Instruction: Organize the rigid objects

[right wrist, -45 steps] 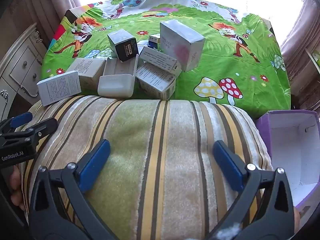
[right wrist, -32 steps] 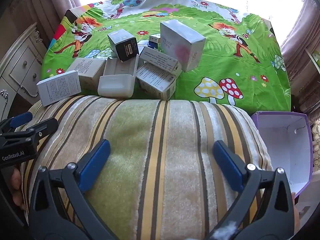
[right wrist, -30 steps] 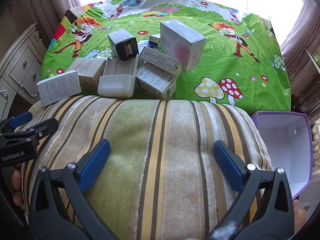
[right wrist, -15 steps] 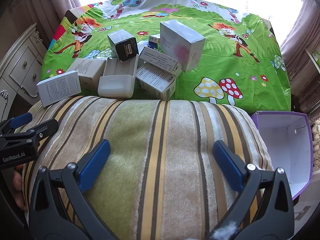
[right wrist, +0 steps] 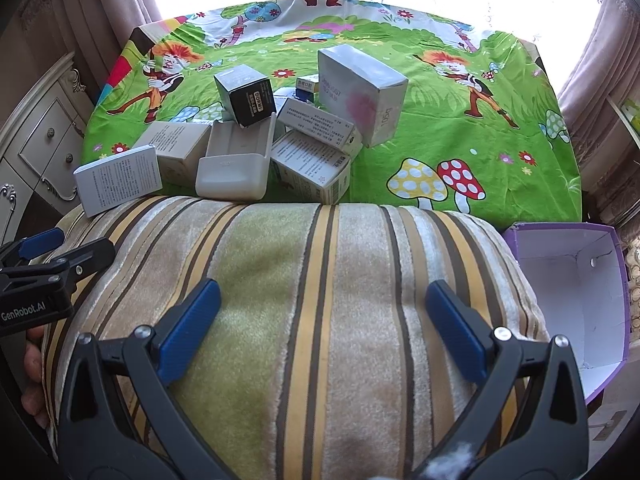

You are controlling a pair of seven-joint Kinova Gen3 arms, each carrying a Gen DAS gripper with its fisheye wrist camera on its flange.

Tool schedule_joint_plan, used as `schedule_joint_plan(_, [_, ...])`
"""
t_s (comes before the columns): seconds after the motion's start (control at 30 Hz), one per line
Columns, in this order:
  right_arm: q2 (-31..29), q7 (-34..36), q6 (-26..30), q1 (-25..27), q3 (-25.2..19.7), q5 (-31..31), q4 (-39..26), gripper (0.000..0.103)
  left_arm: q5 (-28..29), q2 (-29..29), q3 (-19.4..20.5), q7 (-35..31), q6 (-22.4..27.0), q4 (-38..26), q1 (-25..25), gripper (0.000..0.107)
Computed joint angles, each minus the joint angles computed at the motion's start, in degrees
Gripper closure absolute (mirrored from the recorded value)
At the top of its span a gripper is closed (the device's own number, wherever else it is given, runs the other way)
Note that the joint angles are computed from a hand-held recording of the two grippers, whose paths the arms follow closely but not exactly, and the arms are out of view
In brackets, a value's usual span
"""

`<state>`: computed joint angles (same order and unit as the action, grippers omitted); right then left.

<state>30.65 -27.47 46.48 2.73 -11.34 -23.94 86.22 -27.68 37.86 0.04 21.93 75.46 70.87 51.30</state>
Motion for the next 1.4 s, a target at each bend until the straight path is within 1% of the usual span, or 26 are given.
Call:
schedule_joint_plan(0.13, [-0.13,-0.35,-0.25,-0.63,0.38,0.81,0.03,0.000,-0.25,-0.37,-0.05,-0.07,-0.49,0.65,0.08,0.005])
schedule_joint_plan(0.27, [0.18,-1.27,0.95,-1.19,0.75,1.76,-1.04,0.000,-1.06,-1.15,-0.24,1.09,-1.87,2.21,0.47,0.005])
schedule_joint_plan(0.47, [2.78,-3.19,8.38,-3.00,1.95,5.18,-7.30,0.000,-3.02,-2.58,-0.36,3.58,-4.63,4.85,1.16,0.005])
schedule_joint_plan(0.6, [3.47,-3.05,10.11,-1.85,1.43,3.83,-8.48,0.000,-4.97,-4.55,-0.60,6.59,-8.11,8.23,1.56,0.005])
schedule_joint_plan(0.7, [4.41,-2.53,12.80,-1.43,1.21,3.38,-10.62,0.000,-5.90,-5.43,-0.23,7.36,-9.24,9.57,1.19,0.005])
schedule_joint_plan(0.83, [4.67,-0.02,13.44,-1.82,1.15,4.15,-12.03,0.000,-7.17,-7.05,0.08,8.37,-11.17,12.07,0.68,0.005])
schedule_joint_plan(0.97, [5.11,4.01,13.75,0.37,-0.63,0.68,-13.51,0.000,-7.92,-8.56,0.85,6.32,-11.67,13.79,-0.92,0.005])
schedule_joint_plan(1.03, [6.12,4.69,15.40,0.77,-0.97,-0.87,-15.70,0.000,-7.80,-8.95,1.36,4.04,-11.43,14.22,-2.15,0.005])
schedule_joint_plan(1.1, [7.01,4.96,16.14,0.66,-1.03,-1.89,-17.63,0.000,-7.67,-9.79,1.57,2.79,-12.83,15.61,-3.33,0.005])
schedule_joint_plan(1.23, [8.73,4.54,15.52,-0.69,-0.58,-1.98,-21.41,0.000,-7.26,-10.69,1.63,1.44,-14.62,17.69,-5.17,0.005])
schedule_joint_plan(1.3, [9.55,4.76,14.32,-1.34,-0.67,-1.73,-22.86,0.000,-7.01,-11.03,1.72,0.49,-16.07,18.61,-6.18,0.005])
schedule_joint_plan(1.37, [10.34,5.42,12.51,-2.25,-0.80,-1.01,-24.00,0.000,-6.92,-11.15,1.76,-0.43,-17.28,19.20,-6.86,0.007])
schedule_joint_plan(1.4, [10.76,5.57,11.50,-2.90,-0.69,-0.39,-24.62,0.000,-6.77,-11.12,1.83,-1.13,-17.70,19.28,-7.20,0.012])
